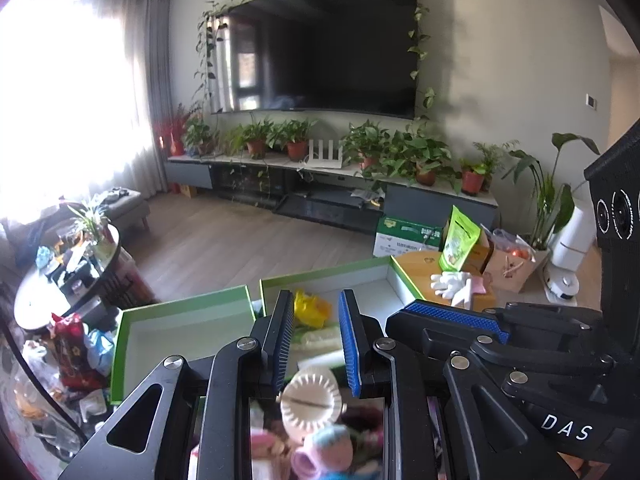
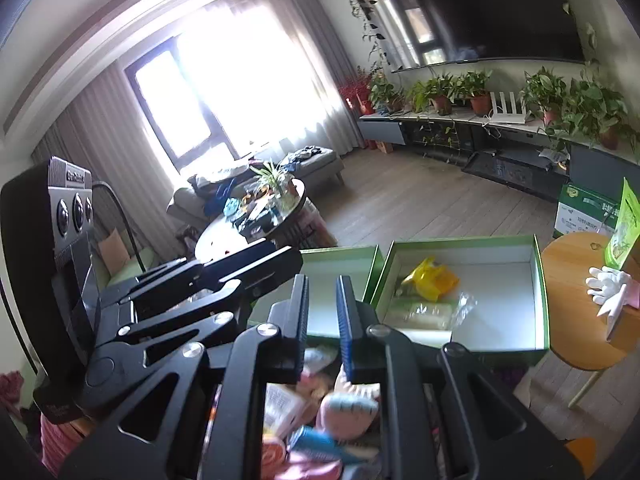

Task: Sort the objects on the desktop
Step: 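Withdraw both tools from the box back over the pile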

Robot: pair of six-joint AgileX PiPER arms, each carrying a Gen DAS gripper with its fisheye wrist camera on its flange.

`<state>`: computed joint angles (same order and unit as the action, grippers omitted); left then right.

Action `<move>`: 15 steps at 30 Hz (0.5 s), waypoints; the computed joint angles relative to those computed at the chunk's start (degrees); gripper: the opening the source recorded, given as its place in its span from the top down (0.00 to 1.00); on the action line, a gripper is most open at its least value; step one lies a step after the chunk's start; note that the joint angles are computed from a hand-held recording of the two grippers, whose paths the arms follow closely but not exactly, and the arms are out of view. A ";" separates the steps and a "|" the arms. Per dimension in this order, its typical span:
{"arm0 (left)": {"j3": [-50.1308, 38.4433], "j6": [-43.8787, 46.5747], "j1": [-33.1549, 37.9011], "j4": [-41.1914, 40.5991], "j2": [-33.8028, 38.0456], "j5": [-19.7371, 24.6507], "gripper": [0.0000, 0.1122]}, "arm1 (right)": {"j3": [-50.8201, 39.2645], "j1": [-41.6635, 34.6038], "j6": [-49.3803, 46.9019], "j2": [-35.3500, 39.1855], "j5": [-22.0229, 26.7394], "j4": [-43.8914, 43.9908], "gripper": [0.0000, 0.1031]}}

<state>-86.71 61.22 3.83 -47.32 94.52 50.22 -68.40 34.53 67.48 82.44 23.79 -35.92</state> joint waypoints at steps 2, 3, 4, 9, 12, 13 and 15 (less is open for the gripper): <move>3.19 2.72 1.69 -1.59 -2.31 0.70 0.80 | 1.59 2.53 4.35 -0.99 0.70 -3.56 0.85; 5.16 4.39 2.86 -2.47 -3.75 1.13 0.80 | 2.42 3.68 6.32 -1.56 0.95 -5.04 0.85; 6.50 5.79 4.02 -3.33 -4.82 1.87 0.80 | 3.29 4.93 8.44 -2.19 1.38 -6.78 0.85; 14.73 14.41 10.65 -8.79 -10.32 5.09 0.80 | 6.74 13.41 21.02 -4.05 5.34 -17.71 0.85; 18.82 19.67 15.29 -11.62 -12.46 7.65 0.80 | 7.07 19.10 26.65 -3.41 8.74 -21.61 0.85; 19.83 20.81 16.45 -12.08 -12.95 8.25 0.80 | 6.81 20.58 27.62 -3.00 9.90 -22.26 0.85; 21.41 23.09 19.81 -13.33 -13.37 10.89 0.80 | 6.12 24.35 28.89 -1.82 12.96 -23.18 0.85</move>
<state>-65.30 84.32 23.64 -60.65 81.14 61.10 -62.28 58.88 96.37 80.62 36.74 -59.10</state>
